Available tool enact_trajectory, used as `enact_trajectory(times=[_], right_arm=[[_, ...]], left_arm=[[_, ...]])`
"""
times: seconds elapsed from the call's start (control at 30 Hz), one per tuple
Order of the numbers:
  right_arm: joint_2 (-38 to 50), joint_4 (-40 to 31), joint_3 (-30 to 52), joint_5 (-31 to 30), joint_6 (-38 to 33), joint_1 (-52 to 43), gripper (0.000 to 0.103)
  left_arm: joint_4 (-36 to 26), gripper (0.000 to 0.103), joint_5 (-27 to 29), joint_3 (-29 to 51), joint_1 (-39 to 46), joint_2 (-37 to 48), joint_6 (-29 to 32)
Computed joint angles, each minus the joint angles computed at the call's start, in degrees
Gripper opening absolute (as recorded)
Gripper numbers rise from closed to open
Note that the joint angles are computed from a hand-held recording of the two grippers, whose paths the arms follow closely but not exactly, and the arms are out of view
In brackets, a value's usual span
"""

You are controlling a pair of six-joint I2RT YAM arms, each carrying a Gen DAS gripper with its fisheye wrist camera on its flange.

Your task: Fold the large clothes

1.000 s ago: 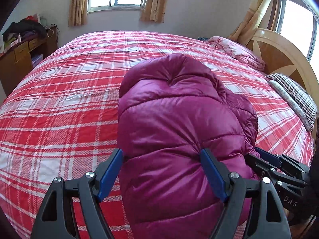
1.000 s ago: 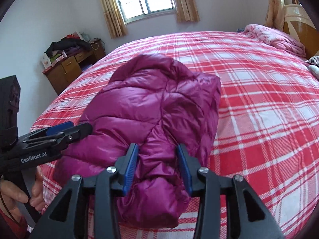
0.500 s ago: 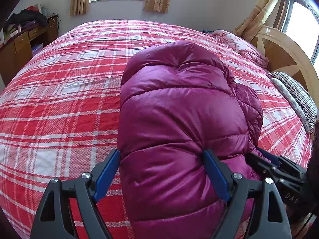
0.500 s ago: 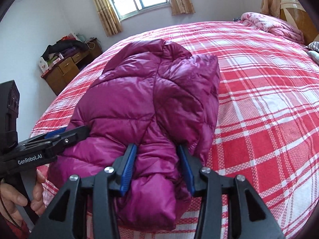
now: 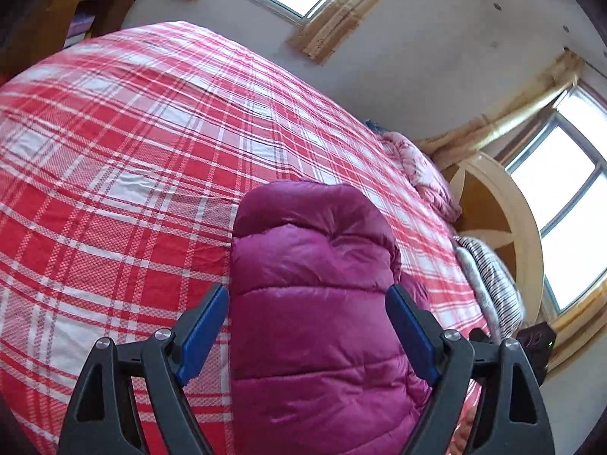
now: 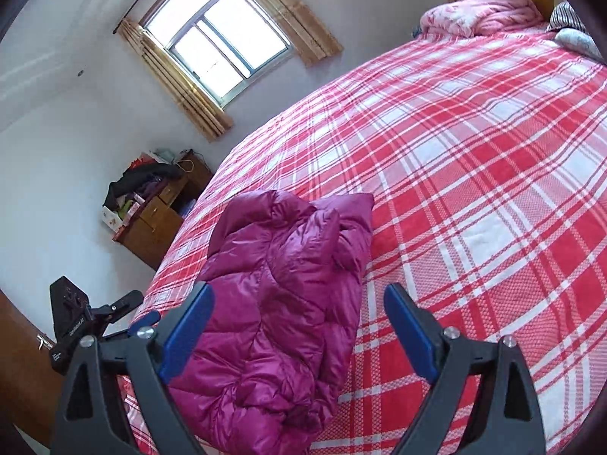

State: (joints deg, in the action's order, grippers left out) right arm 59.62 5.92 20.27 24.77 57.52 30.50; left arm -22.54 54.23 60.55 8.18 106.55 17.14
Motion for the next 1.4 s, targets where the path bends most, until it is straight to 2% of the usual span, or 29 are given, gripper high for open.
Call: enact_trajectory(times=[0.2, 0.27, 0.33, 0.4, 0.47, 0.57, 0.63, 0.7, 0.77, 0.83, 0.93, 1.03, 1.13, 1.4], right_arm=[[16.65, 9.54, 3.92, -9.88, -3.87, -7.67, 0.093], [20.84, 12.71, 4.37, -12.51, -3.74, -8.9, 0.093], [24.68, 17.49, 4.08, -15.59, -2.82, -10.0, 0.093], [27.03, 19.76, 4.22, -15.23, -3.04, -9.44, 0.093], [28.19, 18.7, 5.77, -14.51, -5.19, -8.71, 0.094], [30.34, 17.93, 8.01, -16.7, -7.61, -9.21, 0.094], [32.2, 15.58, 10.8, -17.0, -9.45, -9.01, 0.094], [33.89, 12.98, 13.66, -16.31, -10.87, -8.45, 0.094], [35.03, 9.88, 16.21, -14.68, -11.78, -7.42, 0.091], [35.41, 10.14, 16.82, -16.05, -12.94, -6.69, 0.07], [35.15, 11.77, 15.49, -17.35, -11.74, -6.24, 0.055], [34.12, 9.93, 15.49, -14.95, -9.61, -3.61, 0.048], [32.34, 6.13, 15.97, -10.9, -7.62, 0.73, 0.045], [30.29, 7.66, 13.73, -8.09, -3.05, 7.56, 0.04]], left_arm=[[3.16, 0.085, -2.7, 3.92, -6.05, 7.03, -1.94], [3.04, 0.085, -3.19, 5.21, -7.76, 9.48, -2.2], [5.82, 0.085, -5.72, 4.5, -9.35, 10.31, -2.34], [8.05, 0.085, -6.69, 3.34, -9.97, 10.5, -0.91], [7.36, 0.086, -5.77, 4.94, -9.92, 12.62, -0.16], [1.88, 0.088, -2.89, 10.57, -9.14, 18.13, 1.27], [4.37, 0.089, -1.9, 9.78, -9.0, 18.39, 0.81], [8.12, 0.089, -4.07, 6.84, -10.2, 16.4, 0.52], [9.28, 0.088, -5.73, 6.12, -11.2, 15.66, 0.54], [8.93, 0.086, -6.58, 6.07, -11.55, 15.27, 1.0], [10.78, 0.072, -8.66, 2.56, -12.14, 12.02, 1.6], [14.17, 0.066, -11.73, -2.85, -12.68, 7.24, 2.15], [15.42, 0.064, -13.15, -7.05, -12.31, 3.6, 2.48], [16.57, 0.059, -14.82, -16.87, -8.1, -6.9, 5.24]])
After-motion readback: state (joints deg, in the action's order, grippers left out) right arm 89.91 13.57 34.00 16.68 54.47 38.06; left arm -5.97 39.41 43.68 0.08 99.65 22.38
